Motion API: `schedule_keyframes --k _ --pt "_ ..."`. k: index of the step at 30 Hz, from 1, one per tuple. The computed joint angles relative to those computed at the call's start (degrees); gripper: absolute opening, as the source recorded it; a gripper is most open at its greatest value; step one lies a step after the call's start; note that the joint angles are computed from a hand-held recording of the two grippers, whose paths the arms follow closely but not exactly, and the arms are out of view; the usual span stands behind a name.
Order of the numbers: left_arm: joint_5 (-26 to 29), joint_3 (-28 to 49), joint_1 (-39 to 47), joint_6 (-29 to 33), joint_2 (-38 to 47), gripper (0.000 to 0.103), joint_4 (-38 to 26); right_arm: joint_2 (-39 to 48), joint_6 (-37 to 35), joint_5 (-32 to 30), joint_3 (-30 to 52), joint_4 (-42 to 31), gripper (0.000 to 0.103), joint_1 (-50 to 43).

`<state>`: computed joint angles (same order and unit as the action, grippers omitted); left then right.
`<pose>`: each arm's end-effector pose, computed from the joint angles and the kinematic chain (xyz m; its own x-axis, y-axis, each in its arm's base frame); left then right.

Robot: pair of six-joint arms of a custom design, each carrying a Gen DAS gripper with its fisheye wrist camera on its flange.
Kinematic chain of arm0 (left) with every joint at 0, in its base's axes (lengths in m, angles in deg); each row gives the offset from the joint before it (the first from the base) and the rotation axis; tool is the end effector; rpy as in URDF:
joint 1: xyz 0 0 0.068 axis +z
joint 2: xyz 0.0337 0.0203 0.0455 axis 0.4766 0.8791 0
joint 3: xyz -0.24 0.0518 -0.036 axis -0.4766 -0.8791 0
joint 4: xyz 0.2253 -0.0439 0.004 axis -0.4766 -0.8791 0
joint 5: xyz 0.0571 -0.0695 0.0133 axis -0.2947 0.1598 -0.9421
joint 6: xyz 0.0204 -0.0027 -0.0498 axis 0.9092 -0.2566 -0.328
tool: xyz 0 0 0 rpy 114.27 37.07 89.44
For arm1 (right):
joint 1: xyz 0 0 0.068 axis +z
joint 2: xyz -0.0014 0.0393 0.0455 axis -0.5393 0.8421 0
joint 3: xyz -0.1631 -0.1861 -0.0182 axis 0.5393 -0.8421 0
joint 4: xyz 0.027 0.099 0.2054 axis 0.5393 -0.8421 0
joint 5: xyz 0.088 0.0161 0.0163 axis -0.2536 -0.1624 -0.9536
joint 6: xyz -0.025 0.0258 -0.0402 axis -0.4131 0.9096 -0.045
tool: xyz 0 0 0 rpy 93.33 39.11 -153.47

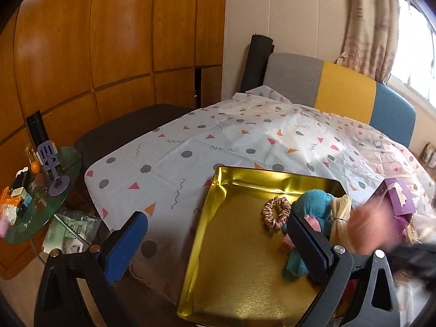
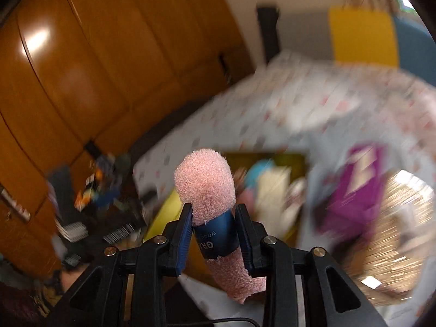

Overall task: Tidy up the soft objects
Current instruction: 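Carry the pink fuzzy sock with the right tool into the gold tray and release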

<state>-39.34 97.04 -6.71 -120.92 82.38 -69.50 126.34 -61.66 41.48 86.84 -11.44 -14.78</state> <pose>0.1710 -0.0866 0.3088 -0.3885 -0.4638 -0.7962 -0.7104 0.7011 -0.0618 0.3478 0.1361 0.3316 -0.5638 -0.5619 -0.6053 -0.8228 0.4454 0.3530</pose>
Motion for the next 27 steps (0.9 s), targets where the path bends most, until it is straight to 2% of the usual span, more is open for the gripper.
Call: schedule_keyframes --k 3,9,16,19,27 --pt "-0.40 -0.53 -0.31 -0.89 -0.34 0.103 -1.23 -2.40 1.21 7.97 -13.14 9.17 0.031 5.39" --pt "-0.50 -0.41 -0.59 -0.83 -0.09 0.103 -1.34 -3.80 -1.76 16.14 -24.62 15.47 0.036 10.27" --pt "0.40 -0.11 -1.17 0.64 0.46 0.103 -0.01 -10.58 -6.16 15.91 -34.48 20.33 0.044 9.88" --pt "0.66 0.18 -1.66 0.55 1.06 0.103 0.19 -13.53 -6.27 13.69 -35.62 21.13 0.050 8.02" --pt "1.05 2.10 -2.69 1.27 3.12 0.103 0.35 -19.64 -7.64 9.08 -35.00 22.09 0.051 1.87"
